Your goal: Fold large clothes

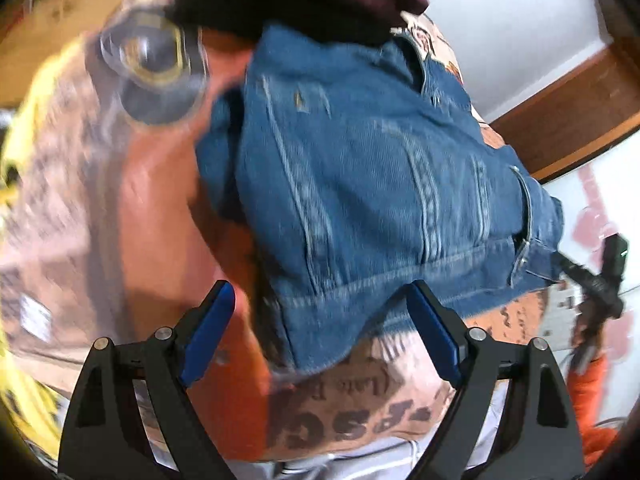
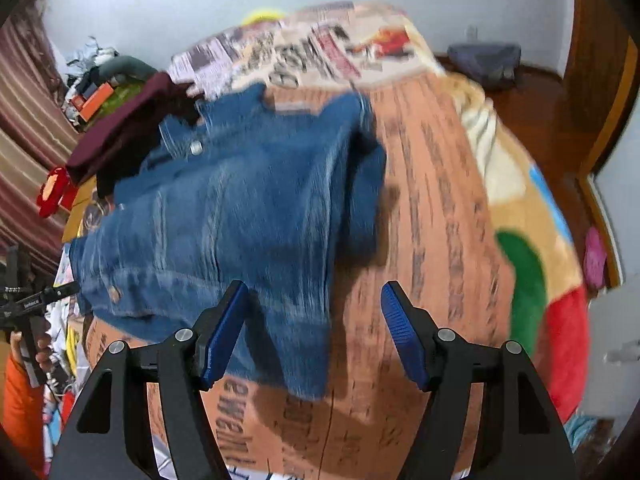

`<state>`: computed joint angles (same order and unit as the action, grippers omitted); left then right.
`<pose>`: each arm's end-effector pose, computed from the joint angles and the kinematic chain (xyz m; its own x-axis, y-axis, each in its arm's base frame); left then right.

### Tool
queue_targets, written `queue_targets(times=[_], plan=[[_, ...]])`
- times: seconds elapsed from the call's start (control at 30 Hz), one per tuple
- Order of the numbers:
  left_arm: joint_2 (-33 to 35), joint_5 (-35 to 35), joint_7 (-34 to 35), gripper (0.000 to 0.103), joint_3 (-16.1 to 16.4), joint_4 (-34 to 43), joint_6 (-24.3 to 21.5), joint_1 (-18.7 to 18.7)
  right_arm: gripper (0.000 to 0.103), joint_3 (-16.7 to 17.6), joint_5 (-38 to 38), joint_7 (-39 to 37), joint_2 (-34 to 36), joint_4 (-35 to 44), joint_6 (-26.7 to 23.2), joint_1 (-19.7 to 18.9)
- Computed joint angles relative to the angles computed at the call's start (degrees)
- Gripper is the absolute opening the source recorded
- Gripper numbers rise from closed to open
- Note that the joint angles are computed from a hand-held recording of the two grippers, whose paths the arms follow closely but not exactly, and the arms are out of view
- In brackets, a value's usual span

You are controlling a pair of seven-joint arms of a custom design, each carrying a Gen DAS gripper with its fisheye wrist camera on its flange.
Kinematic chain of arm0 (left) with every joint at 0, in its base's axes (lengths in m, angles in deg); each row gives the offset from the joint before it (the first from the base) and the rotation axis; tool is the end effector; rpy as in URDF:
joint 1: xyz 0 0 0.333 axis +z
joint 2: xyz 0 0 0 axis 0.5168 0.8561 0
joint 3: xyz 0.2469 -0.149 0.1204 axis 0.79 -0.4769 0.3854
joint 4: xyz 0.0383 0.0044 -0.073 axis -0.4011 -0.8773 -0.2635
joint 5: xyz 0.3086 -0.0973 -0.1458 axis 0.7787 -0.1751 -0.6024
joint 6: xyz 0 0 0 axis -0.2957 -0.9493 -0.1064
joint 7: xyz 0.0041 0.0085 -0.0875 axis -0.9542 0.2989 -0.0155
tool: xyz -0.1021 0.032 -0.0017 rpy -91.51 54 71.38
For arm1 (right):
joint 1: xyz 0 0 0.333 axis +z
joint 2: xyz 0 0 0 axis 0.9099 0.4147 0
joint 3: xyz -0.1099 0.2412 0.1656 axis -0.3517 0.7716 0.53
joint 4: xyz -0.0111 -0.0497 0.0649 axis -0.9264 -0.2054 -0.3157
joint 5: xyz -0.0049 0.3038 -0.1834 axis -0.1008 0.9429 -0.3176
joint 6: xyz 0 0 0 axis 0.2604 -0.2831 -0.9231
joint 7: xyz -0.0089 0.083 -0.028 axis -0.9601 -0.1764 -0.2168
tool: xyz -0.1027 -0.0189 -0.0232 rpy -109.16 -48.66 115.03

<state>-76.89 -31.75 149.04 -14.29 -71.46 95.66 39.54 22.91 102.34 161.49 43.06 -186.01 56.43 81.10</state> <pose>0.4628 0.0768 0.4429 0.0695 -0.8654 0.4962 -0.9273 -0.2394 -0.2877 0.4530 0.1314 0.5177 0.0955 -0.9508 -0.2946 -0.8999 0.0440 -0.4339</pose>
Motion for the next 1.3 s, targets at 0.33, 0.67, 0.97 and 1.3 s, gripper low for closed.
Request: queue_targets(times=[0.33,0.67,0.97,1.3], plan=[[0.6,-1.2,0.5,0.075,-2.5,-0.8,4.0,-1.8,0.073,-0.2,2.3,-2.2,0.7,-0.9,4.3,2.0],[-5.3,-0.8,3.9,0.020,1.6,-0.1,0.9,-4.1,0.019,-1.5,10.6,-11.4,-2.0,0.7,1.4,5.5],[-2.3,-6.8,5.8,0.012,0.6,9.9,2.8,-4.3,0.017,-1.1,15.5,-13.9,3.7,10.8,6.3,4.8],[13.0,1.3,-4.7,0.011,-3.9,26.6,13.4,-1.8,0.017,1.0,8.0,-2.8,16.3,22.6,11.7,-0.3]])
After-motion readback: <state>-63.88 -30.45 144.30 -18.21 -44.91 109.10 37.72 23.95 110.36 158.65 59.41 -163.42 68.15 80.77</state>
